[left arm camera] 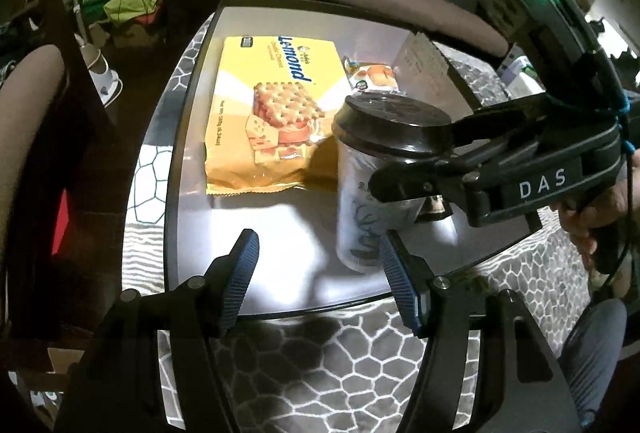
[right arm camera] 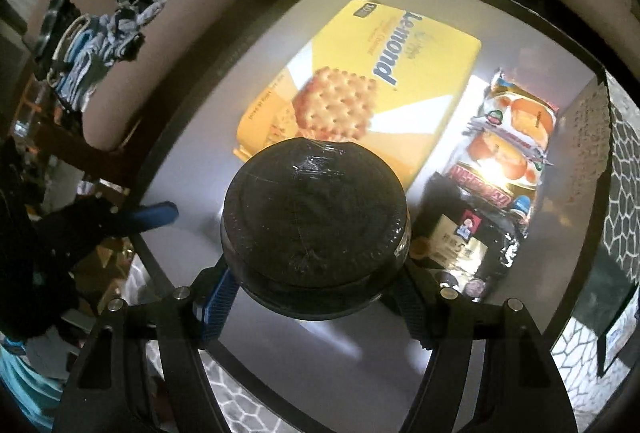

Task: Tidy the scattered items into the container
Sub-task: 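Carry the upright milk-tea cup with both grippers over the white box, then tip the cup onto its side and lower it into the box beside the biscuit pack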

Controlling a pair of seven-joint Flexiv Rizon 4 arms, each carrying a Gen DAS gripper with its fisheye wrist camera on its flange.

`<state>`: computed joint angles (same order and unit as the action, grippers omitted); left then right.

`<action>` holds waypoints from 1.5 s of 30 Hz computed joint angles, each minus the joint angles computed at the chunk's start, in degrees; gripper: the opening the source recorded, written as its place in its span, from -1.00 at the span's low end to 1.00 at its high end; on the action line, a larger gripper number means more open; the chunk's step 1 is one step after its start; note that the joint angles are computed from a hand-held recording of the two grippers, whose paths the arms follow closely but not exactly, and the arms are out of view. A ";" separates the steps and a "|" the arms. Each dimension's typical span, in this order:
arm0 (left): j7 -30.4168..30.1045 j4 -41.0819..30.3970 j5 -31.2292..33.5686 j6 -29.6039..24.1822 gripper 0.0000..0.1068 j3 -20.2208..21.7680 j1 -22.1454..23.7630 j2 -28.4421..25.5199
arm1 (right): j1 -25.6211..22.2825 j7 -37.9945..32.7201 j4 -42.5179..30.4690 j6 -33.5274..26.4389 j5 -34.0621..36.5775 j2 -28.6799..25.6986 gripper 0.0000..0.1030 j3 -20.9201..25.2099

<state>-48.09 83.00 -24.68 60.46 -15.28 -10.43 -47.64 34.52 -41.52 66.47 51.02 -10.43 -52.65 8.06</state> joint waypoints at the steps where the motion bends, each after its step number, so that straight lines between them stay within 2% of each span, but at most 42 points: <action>1: -0.01 0.04 0.00 -0.07 0.12 0.02 0.05 0.01 | 0.30 0.34 0.07 0.22 -0.32 -0.02 0.42 -0.42; 8: -0.03 0.20 0.31 -0.28 0.14 0.36 0.13 0.19 | 0.30 0.85 -2.42 -0.56 0.50 -1.19 0.46 0.17; 12: -0.07 0.20 0.26 -0.72 0.14 0.28 0.22 0.29 | -0.95 1.60 -0.54 5.95 3.57 -0.84 0.57 1.80; 17: -0.08 0.15 0.85 -1.04 0.15 0.75 -0.13 0.56 | -1.66 2.76 2.17 11.17 5.67 -0.07 0.57 2.57; 22: -0.60 -2.25 2.34 -1.95 0.21 1.90 -1.03 0.20 | -2.22 6.10 6.13 19.05 7.56 0.56 0.57 2.49; 26: -1.31 -6.48 6.75 -1.57 0.25 5.01 -3.81 -1.19 | -1.29 10.34 9.60 23.61 6.37 1.68 0.57 -0.14; 29: 1.31 -10.25 10.14 -0.12 0.26 5.36 -5.30 -2.77 | -0.62 14.74 13.35 28.92 6.22 2.98 0.57 -2.14; 32: 3.54 -15.83 14.88 -2.47 0.25 8.01 -8.21 -5.27 | -0.79 17.26 16.69 31.69 5.10 4.55 0.57 -2.81; 35: 5.10 -20.68 18.04 -5.07 0.25 9.52 -10.22 -7.96 | -1.93 16.65 18.67 30.23 2.83 6.05 0.56 -1.93; 37: 5.79 -22.19 18.26 -6.02 0.25 9.09 -10.45 -9.04 | -3.34 14.63 19.59 31.48 2.16 6.20 0.55 0.04; 40: 5.32 -25.33 17.96 -8.30 0.31 9.18 -10.94 -10.94 | -2.62 12.67 19.54 28.97 -0.50 6.64 0.58 -0.54; 43: 1.99 -30.98 16.05 -15.02 0.28 9.45 -10.48 -13.42 | -2.69 9.53 19.09 27.21 -2.24 6.29 0.58 0.20; 45: 2.02 -31.28 15.33 -16.91 0.25 8.82 -9.56 -13.22 | -2.16 8.64 19.59 27.95 -2.78 6.11 0.58 -0.31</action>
<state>-46.07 51.73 -9.36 43.55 -6.45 -19.99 -60.86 32.36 -32.88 86.06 78.96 -13.21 -46.54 7.75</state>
